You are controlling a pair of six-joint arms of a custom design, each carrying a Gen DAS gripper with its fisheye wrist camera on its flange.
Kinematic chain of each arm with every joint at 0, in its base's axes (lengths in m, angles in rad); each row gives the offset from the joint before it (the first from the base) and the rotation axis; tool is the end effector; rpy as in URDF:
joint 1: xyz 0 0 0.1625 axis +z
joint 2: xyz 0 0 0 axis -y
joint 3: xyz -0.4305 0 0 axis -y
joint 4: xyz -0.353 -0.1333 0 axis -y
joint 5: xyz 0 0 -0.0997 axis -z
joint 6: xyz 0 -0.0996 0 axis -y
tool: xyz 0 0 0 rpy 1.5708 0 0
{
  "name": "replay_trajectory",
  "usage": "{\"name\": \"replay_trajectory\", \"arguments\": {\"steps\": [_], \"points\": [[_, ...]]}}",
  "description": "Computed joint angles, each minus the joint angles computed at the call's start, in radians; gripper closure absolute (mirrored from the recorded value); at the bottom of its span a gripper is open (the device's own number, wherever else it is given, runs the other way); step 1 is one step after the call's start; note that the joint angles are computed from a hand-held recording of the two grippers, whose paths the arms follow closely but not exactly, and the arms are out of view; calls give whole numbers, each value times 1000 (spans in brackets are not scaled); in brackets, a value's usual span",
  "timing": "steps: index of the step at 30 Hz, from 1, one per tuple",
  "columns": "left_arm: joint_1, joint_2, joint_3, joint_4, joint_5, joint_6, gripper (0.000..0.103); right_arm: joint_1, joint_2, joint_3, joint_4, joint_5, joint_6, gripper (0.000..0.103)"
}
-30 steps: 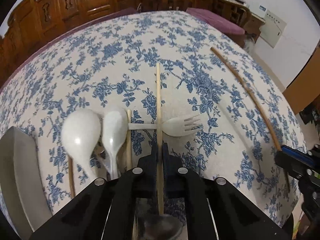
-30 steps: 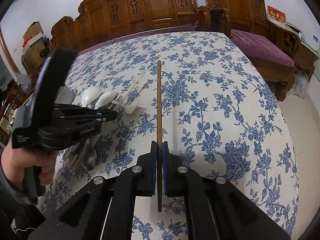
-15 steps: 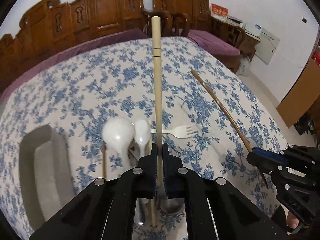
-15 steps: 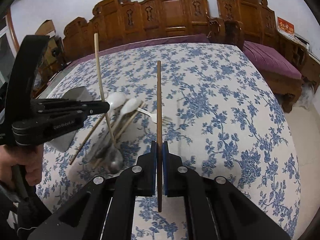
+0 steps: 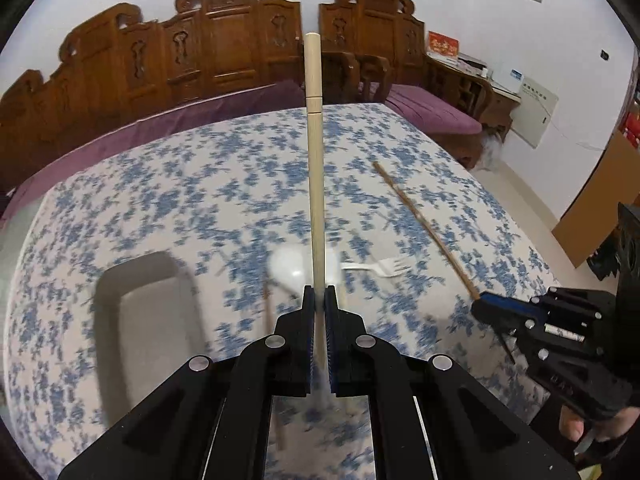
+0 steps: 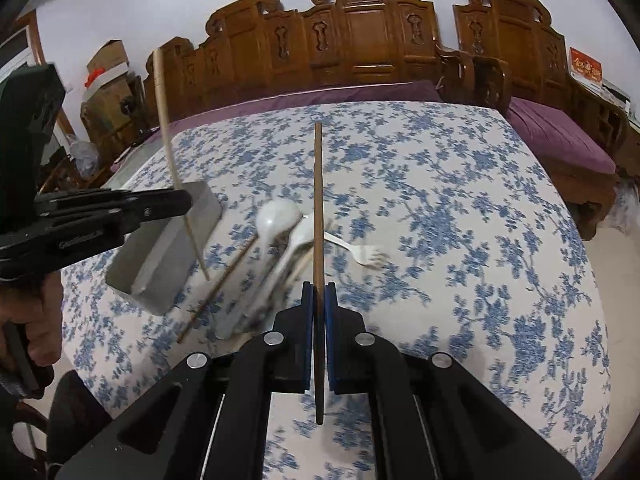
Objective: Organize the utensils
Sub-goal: 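Lift the chopstick with the left tool and lower it into the metal tray, then carry the chopstick in the right tool into the tray and open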
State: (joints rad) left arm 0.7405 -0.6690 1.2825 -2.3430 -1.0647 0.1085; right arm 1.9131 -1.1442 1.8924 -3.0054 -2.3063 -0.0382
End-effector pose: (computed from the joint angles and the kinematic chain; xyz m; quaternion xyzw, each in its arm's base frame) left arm -0.4226 -0.6323 0.1560 0.4189 0.8697 -0.1599 0.2064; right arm 0.2508 -0.5059 0.3203 0.0474 -0.8857 0.3617 0.2871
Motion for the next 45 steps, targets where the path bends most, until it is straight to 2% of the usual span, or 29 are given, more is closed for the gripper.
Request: {"name": "replay_trajectory", "arguments": {"steps": [12, 19, 32, 40, 44, 45], "points": [[64, -103, 4, 89, 93, 7, 99, 80, 155, -163, 48, 24, 9, 96], [115, -110, -12, 165, 136, -26, 99, 108, 235, -247, 75, 35, 9, 96], [172, -72, -29, 228, 126, -49, 99, 121, 280, -288, 102, 33, 21, 96], [187, -94, -4, 197, 108, -68, 98, 109, 311, -323, 132, 36, 34, 96], [188, -117, 17, 161, 90, -58, 86, 106, 343, -358, 149, 46, 34, 96], [189, -124, 20, 153, 83, -57, 86, 106, 352, -368, 155, 50, 36, 96]]}}
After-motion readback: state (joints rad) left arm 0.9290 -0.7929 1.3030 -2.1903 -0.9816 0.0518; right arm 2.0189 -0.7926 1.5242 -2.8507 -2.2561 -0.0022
